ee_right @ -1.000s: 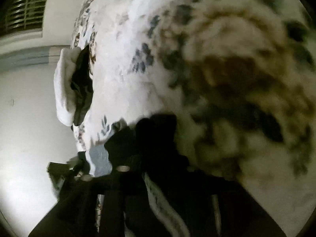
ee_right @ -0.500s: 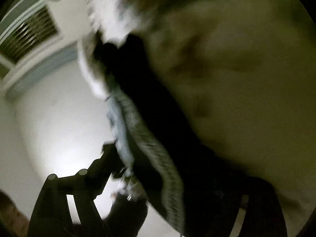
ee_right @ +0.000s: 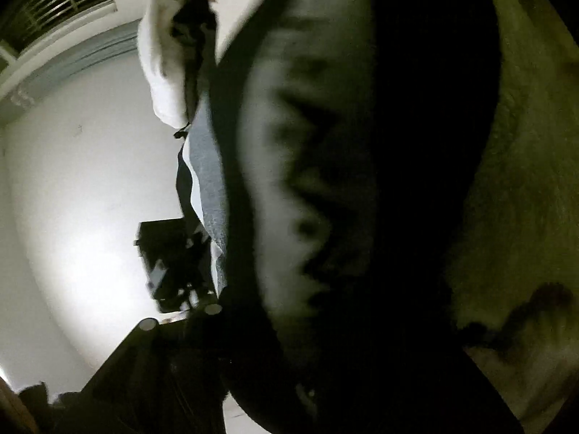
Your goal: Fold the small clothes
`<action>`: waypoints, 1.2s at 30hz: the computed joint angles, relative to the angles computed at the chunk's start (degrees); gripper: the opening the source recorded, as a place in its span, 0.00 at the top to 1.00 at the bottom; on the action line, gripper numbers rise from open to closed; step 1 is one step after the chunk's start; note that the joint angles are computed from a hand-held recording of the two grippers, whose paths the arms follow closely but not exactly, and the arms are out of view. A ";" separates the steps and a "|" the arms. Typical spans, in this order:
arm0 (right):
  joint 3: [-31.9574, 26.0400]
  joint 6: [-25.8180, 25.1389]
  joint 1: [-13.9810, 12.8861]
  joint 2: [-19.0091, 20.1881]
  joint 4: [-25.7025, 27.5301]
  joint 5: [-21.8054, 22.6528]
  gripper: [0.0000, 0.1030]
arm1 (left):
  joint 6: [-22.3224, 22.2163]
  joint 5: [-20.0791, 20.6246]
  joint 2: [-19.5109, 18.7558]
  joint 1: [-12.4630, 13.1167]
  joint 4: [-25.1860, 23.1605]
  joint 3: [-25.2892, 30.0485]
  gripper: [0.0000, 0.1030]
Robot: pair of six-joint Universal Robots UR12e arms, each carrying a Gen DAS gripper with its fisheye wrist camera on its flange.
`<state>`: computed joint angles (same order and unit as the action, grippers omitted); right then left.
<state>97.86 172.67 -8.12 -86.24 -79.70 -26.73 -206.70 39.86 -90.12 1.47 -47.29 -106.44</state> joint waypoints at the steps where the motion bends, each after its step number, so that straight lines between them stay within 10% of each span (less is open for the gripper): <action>1: 0.23 3.39 0.31 -0.82 -3.44 -0.51 0.69 | 0.81 -0.24 0.04 0.14 -0.84 0.54 0.76; 9: -3.84 22.33 4.18 -1.18 -22.58 -1.90 0.70 | 10.66 -4.34 -1.56 4.24 -10.26 9.02 0.76; 18: -23.48 43.25 11.85 11.85 -41.00 -10.06 0.70 | 23.60 -5.59 -13.29 8.73 -25.03 31.36 0.75; 32: -53.55 39.23 15.95 32.56 -24.72 -18.27 0.69 | 32.65 12.85 -31.16 8.22 -40.13 57.39 0.61; 36: -56.88 38.75 16.08 33.09 -17.23 -24.26 0.44 | 32.24 17.20 -30.27 7.79 -37.42 56.31 0.45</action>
